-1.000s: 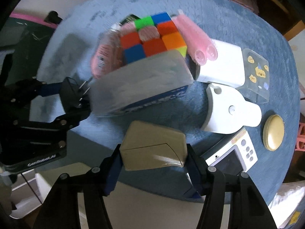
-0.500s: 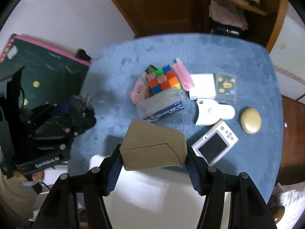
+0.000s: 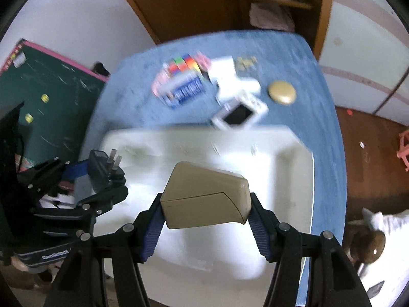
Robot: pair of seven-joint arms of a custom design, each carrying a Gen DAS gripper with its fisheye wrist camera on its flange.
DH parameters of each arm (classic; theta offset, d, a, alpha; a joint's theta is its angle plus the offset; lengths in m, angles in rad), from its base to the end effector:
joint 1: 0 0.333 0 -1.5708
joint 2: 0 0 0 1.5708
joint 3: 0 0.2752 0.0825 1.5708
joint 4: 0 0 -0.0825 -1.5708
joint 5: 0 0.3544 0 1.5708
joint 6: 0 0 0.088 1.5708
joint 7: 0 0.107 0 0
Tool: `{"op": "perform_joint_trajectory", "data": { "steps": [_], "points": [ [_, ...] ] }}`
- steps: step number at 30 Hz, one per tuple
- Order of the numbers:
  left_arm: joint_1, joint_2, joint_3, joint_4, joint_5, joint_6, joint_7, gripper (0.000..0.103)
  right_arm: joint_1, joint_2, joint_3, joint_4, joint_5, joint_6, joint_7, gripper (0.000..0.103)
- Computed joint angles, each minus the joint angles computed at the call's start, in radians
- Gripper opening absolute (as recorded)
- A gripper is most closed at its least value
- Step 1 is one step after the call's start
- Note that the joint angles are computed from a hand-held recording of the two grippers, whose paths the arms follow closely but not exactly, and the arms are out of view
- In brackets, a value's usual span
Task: Organize rigid objects
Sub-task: 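Lower the charger and beige block into the white tray and open both tools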
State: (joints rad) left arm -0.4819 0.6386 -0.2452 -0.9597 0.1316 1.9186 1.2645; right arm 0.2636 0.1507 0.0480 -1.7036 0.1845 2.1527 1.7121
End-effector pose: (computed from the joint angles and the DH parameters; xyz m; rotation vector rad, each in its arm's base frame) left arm 0.5677 -0.4137 0.5112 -1.7012 2.4934 -0.4946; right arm 0.5711 0.1903 0.4972 -2.0646 1.8862 -0.0130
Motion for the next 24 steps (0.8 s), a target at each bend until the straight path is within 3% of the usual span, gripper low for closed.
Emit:
{"op": "perform_joint_trajectory", "data": {
  "steps": [4, 9, 17, 24],
  "points": [
    [0.002, -0.031, 0.007, -0.126, 0.013, 0.076, -0.067, 0.066, 0.009, 0.0, 0.002, -0.083, -0.024, 0.021, 0.001, 0.062],
    [-0.014, -0.007, 0.016, -0.143, 0.059, 0.089, -0.127, 0.066, 0.031, 0.029, 0.006, -0.113, -0.089, 0.035, -0.002, 0.062],
    [-0.046, 0.057, 0.018, -0.07, 0.091, 0.008, -0.133, 0.067, 0.055, 0.075, -0.001, -0.1, -0.162, 0.055, 0.012, 0.063],
    [-0.067, 0.125, 0.032, 0.033, 0.092, -0.099, -0.132, 0.067, 0.046, 0.088, 0.0, -0.089, -0.119, 0.029, 0.008, 0.064]
  ]
}}
